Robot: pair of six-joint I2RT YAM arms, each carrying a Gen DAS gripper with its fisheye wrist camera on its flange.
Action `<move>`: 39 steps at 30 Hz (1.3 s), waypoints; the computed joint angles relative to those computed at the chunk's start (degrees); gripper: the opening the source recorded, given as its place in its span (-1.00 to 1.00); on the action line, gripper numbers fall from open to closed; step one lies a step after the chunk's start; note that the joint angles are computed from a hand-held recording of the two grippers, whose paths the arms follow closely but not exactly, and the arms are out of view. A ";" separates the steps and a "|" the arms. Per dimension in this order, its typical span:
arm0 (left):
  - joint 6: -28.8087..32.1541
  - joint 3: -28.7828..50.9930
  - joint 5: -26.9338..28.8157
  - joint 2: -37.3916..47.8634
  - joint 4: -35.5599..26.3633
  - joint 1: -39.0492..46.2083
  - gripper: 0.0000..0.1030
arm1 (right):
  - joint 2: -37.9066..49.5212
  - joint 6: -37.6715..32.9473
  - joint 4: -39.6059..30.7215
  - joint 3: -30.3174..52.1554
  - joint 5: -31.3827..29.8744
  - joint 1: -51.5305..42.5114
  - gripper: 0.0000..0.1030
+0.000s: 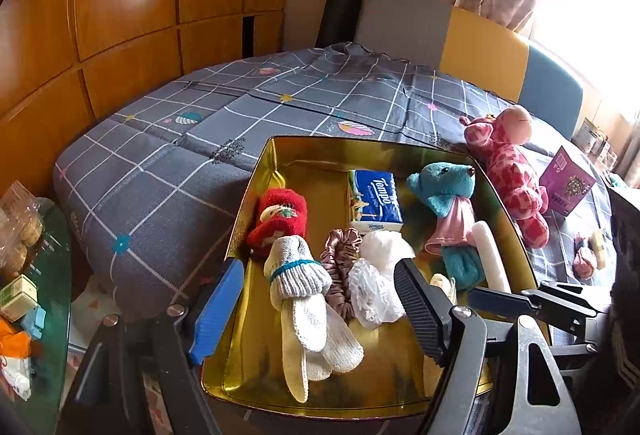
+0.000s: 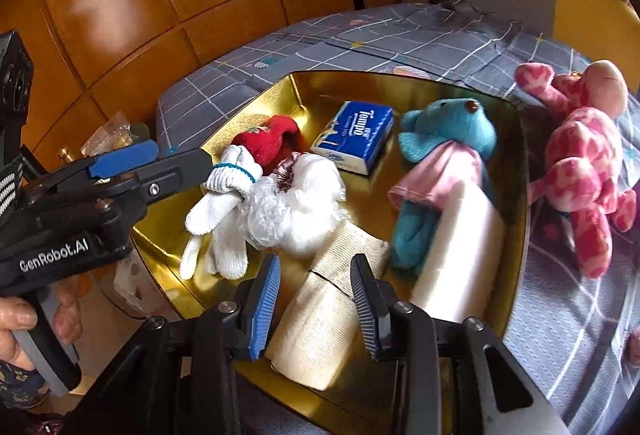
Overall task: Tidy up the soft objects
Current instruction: 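Carry the beige mesh roll into the gold tray and open the right gripper, then move both open grippers from the tray back over the bed items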
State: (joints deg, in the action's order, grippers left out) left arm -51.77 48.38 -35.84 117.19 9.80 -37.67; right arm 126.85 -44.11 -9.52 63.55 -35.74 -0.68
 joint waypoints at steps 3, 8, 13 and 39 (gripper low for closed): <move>0.36 0.28 -0.17 -0.15 -0.18 -0.50 0.52 | -1.37 0.24 2.17 -2.16 0.80 -0.98 -0.23; 1.41 1.33 -1.02 -0.23 -0.87 -1.85 0.52 | -4.13 0.07 6.60 -6.16 1.18 -3.32 -0.22; 2.75 3.01 -1.53 -0.11 -1.97 -3.47 0.52 | -6.79 0.08 9.74 -8.27 1.39 -6.48 -0.20; 25.53 64.13 10.66 29.07 -27.88 -8.55 0.51 | 13.17 13.27 1.44 32.08 13.25 -34.17 -0.17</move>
State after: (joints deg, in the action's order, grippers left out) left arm -26.24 112.51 -25.18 146.27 -18.08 -46.22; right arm 140.02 -30.84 -8.08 95.63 -22.49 -34.85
